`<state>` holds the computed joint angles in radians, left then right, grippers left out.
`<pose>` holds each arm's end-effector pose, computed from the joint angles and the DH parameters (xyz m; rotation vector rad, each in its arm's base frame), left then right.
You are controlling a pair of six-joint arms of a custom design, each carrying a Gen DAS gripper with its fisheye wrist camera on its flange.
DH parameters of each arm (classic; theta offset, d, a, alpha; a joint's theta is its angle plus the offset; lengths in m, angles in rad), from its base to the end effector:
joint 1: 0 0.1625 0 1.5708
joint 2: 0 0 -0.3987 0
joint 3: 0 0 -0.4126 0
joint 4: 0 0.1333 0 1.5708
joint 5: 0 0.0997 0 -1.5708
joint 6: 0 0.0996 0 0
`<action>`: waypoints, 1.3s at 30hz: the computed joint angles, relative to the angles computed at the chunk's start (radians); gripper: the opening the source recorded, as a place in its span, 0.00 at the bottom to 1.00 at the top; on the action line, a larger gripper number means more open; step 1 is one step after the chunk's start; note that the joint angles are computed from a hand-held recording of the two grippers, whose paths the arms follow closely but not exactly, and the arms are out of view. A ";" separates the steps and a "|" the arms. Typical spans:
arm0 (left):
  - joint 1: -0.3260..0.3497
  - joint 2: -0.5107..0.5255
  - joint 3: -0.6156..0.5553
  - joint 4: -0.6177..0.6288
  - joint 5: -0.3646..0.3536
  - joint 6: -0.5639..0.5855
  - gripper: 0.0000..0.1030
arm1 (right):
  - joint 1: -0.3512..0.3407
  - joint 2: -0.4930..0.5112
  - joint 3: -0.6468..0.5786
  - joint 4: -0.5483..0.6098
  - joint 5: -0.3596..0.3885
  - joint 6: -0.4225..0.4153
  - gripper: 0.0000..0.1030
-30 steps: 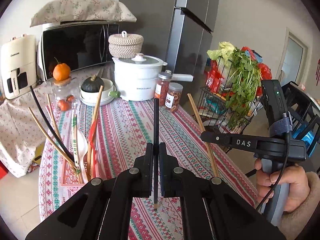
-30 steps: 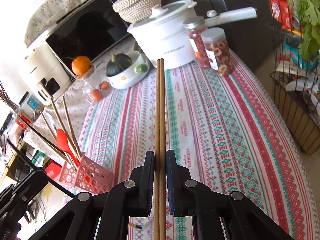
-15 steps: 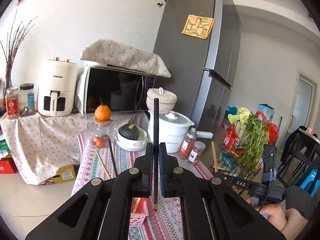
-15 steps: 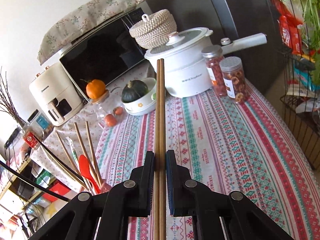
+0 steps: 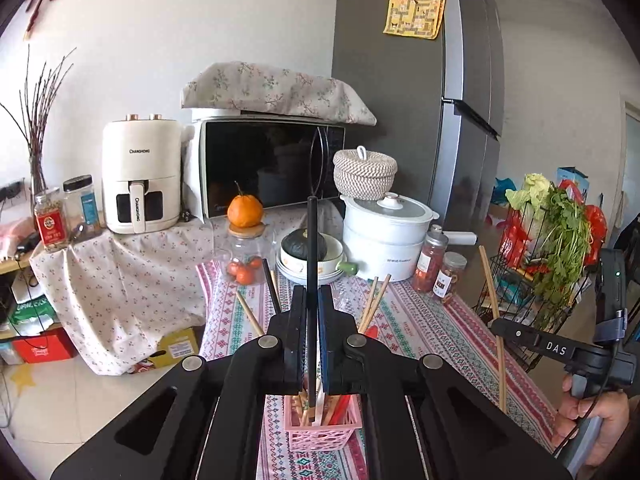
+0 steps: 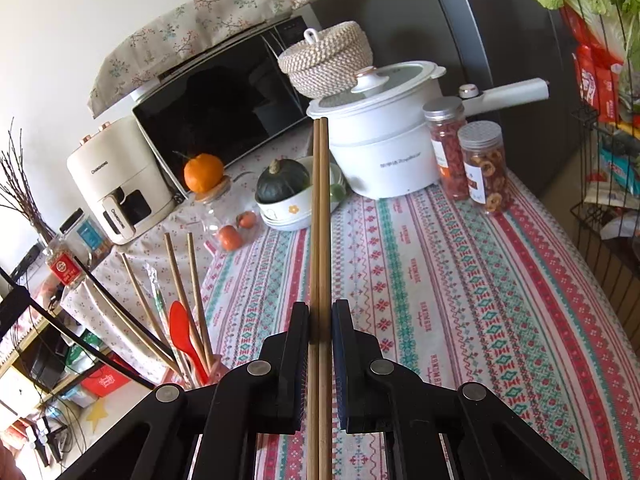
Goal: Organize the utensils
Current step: 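Carry the black chopstick and wooden chopsticks with both tools toward the pink basket, then lower both held chopsticks into the basket and open both tools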
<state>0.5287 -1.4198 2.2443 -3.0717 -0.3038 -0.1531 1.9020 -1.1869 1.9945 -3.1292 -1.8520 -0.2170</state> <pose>-0.2617 -0.4173 0.2929 0.3949 2.0350 -1.4130 0.2862 -0.5072 0.2321 0.5876 -2.6480 1.0874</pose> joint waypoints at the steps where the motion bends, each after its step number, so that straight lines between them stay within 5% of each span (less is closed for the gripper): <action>1: 0.010 -0.001 -0.002 0.033 -0.009 -0.018 0.05 | 0.001 0.000 0.004 -0.016 0.006 -0.005 0.09; 7: 0.081 -0.033 -0.049 0.348 -0.100 -0.225 0.05 | 0.012 0.014 0.018 -0.115 0.045 -0.032 0.09; 16: 0.161 -0.020 -0.088 0.367 -0.204 -0.240 0.07 | 0.058 0.100 0.000 -0.260 0.073 -0.013 0.09; 25: 0.143 -0.112 -0.041 0.426 -0.193 -0.288 0.40 | 0.136 0.253 -0.075 -0.422 0.039 0.004 0.09; 33: 0.150 -0.241 -0.011 0.681 -0.160 -0.453 0.45 | 0.215 0.480 -0.217 -0.664 -0.184 -0.063 0.09; 39: 0.180 -0.304 0.004 0.741 -0.176 -0.493 0.45 | 0.238 0.617 -0.309 -0.807 -0.295 -0.196 0.09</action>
<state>0.7082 -1.7236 2.2479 -2.3303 -0.4802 -0.6456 2.1401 -0.5699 1.6852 -3.9359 -2.1474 -0.4133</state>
